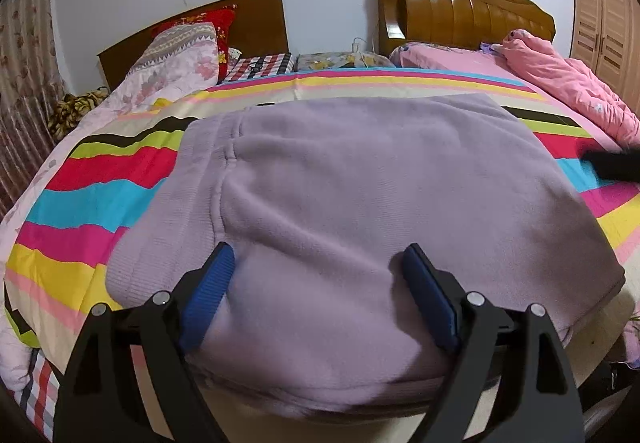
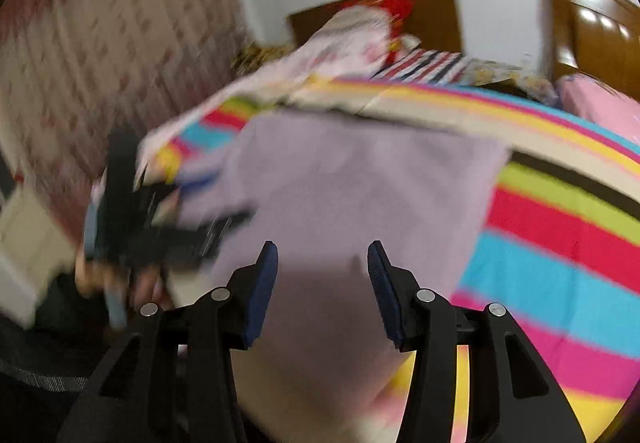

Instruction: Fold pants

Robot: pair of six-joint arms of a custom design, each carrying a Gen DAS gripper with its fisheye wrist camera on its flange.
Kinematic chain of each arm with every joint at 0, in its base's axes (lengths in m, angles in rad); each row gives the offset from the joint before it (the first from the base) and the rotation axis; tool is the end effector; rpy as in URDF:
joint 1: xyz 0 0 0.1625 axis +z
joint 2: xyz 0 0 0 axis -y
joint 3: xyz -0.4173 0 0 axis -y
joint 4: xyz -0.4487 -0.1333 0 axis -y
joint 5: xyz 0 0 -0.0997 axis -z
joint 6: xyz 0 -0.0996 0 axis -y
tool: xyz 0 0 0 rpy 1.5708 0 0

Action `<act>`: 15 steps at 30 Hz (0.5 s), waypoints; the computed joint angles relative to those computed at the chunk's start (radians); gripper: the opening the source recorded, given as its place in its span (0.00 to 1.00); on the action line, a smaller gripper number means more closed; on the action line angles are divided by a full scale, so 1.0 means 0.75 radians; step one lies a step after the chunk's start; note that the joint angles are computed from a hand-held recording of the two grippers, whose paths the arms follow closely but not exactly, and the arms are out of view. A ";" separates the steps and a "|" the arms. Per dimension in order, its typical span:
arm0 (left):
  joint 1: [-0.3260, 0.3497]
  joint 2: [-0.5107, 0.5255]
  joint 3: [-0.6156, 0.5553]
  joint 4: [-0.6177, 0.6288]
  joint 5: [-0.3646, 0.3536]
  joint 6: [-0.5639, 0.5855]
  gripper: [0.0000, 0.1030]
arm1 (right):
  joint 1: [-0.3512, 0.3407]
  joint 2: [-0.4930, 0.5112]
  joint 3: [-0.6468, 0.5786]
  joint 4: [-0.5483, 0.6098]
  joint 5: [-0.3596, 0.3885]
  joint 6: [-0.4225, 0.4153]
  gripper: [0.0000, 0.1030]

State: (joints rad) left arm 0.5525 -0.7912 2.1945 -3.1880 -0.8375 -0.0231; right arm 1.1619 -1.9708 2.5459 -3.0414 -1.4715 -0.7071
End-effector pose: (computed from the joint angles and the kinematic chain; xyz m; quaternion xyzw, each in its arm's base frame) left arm -0.3047 -0.4228 -0.0343 0.4094 0.8339 -0.2638 0.2596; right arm -0.0093 -0.3815 0.3187 0.1550 -0.8871 0.3905 0.1910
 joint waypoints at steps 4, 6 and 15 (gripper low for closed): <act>0.005 -0.010 -0.001 0.016 -0.012 -0.001 0.84 | 0.058 0.241 -0.230 0.182 -0.088 0.002 0.48; 0.012 -0.019 -0.001 0.024 -0.025 0.005 0.83 | 0.074 0.343 -0.319 0.229 -0.136 -0.077 0.48; 0.022 -0.011 -0.001 -0.017 -0.032 0.035 0.84 | 0.078 0.378 -0.433 0.228 -0.098 0.070 0.73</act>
